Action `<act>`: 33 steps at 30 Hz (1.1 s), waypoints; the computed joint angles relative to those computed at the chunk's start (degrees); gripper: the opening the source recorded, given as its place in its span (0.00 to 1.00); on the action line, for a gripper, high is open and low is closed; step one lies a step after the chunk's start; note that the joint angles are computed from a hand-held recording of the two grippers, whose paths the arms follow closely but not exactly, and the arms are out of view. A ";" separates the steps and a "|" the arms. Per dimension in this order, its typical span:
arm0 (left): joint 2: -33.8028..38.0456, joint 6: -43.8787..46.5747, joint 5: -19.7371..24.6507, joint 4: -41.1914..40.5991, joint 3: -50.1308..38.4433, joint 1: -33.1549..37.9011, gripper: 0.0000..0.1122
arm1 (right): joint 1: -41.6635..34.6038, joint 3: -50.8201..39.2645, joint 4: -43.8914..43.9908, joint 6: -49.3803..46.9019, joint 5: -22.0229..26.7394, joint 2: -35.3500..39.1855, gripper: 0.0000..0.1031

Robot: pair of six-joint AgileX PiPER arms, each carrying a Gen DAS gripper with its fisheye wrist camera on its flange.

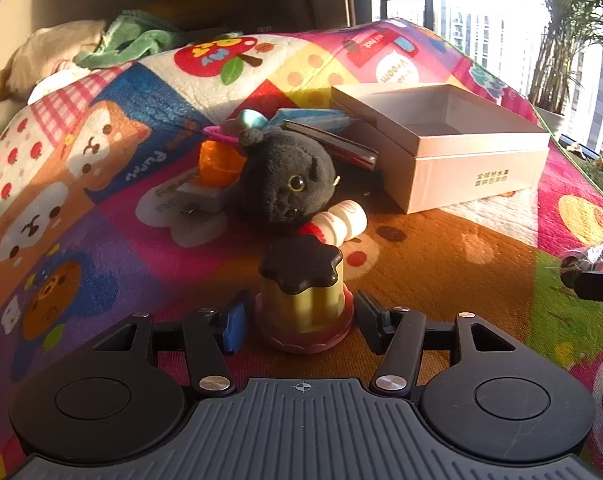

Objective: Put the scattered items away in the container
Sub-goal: 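Carry the bagged black item into the pink box and open the right gripper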

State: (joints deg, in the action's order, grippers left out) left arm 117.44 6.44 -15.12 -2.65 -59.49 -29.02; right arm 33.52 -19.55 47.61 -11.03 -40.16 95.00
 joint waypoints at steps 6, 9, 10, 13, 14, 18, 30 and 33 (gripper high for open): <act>-3.85 -19.79 -1.80 23.73 4.75 -1.06 0.54 | 1.28 1.63 1.93 -3.74 0.29 -2.55 0.82; -5.78 -22.15 -3.05 27.50 6.77 -2.48 0.54 | 1.83 3.11 3.17 -6.04 0.01 -4.45 0.82; -6.32 -22.12 -3.25 27.50 7.27 -3.04 0.54 | 2.01 3.52 3.97 -7.03 -0.19 -5.14 0.82; -7.34 -24.88 -3.29 30.58 6.91 -4.01 0.54 | 1.61 4.20 5.71 -10.25 0.22 -7.61 0.82; -7.48 -25.28 -3.03 31.11 6.30 -4.32 0.54 | 1.16 4.30 5.92 -11.38 0.77 -8.57 0.82; -6.14 -27.78 0.39 34.51 -0.98 -5.12 0.54 | -7.02 3.12 -1.09 -12.57 8.41 -15.13 0.82; 11.15 -79.24 0.64 71.77 -39.09 -0.65 0.86 | -28.85 -30.96 -20.17 -2.72 15.73 2.16 0.94; 7.43 -63.84 1.42 62.05 -31.53 1.10 0.89 | -28.79 -28.77 -22.12 0.32 12.90 4.37 0.94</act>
